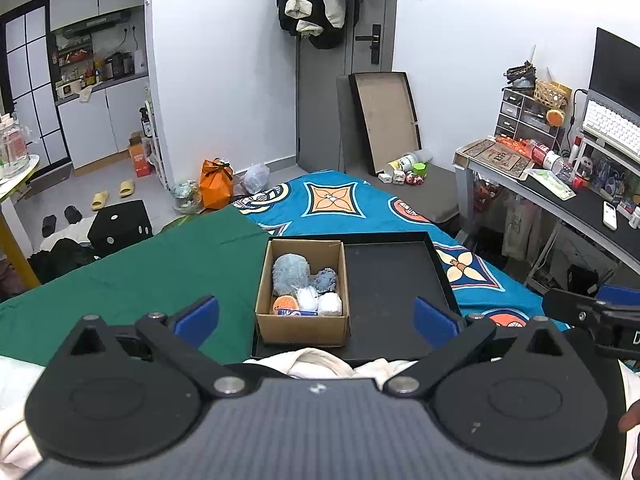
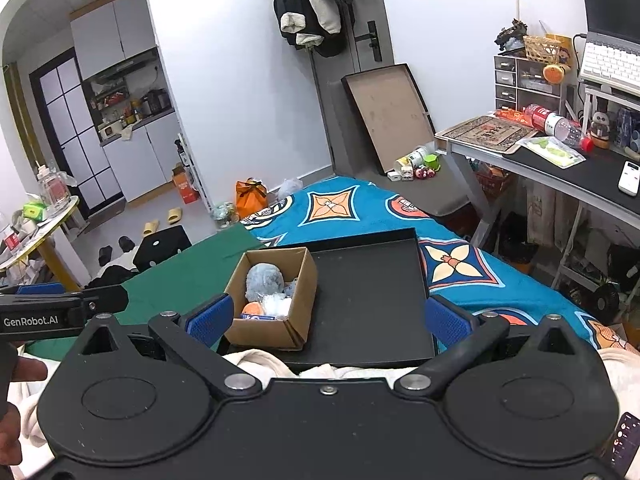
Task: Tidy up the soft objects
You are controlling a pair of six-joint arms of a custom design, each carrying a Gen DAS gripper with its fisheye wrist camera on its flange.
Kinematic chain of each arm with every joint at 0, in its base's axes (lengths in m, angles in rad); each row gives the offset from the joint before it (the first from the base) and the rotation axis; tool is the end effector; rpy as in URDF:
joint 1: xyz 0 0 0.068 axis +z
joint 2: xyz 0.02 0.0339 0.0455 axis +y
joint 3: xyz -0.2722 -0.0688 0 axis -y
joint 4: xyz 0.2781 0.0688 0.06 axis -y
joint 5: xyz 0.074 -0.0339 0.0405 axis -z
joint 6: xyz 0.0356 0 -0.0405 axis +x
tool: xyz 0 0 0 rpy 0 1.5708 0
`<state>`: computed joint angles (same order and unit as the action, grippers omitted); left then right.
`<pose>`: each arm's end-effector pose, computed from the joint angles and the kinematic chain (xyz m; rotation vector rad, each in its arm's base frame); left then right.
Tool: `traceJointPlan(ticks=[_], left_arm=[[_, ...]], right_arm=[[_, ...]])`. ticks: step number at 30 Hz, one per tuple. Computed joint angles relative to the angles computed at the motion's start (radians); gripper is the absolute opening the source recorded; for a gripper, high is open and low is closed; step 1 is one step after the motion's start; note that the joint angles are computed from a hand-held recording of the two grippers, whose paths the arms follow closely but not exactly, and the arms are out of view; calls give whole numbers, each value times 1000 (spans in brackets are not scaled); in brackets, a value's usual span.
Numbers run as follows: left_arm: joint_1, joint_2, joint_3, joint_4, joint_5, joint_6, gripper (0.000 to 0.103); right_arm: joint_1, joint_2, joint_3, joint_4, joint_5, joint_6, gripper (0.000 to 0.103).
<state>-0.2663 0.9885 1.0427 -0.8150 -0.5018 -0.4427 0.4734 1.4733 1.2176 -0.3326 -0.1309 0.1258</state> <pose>0.2177 -0.0416 0.3433 -0.4374 2.1842 0.2027 0.3260 0.1722 0.3115 -0.4549 2.1462 0.4835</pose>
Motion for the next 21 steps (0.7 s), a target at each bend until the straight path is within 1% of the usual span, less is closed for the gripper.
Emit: traceJointPlan(ticks=[21], left_arm=[[-7, 8, 5, -11, -2, -8, 102]], right_arm=[[7, 1, 11, -18, 6, -3, 103]])
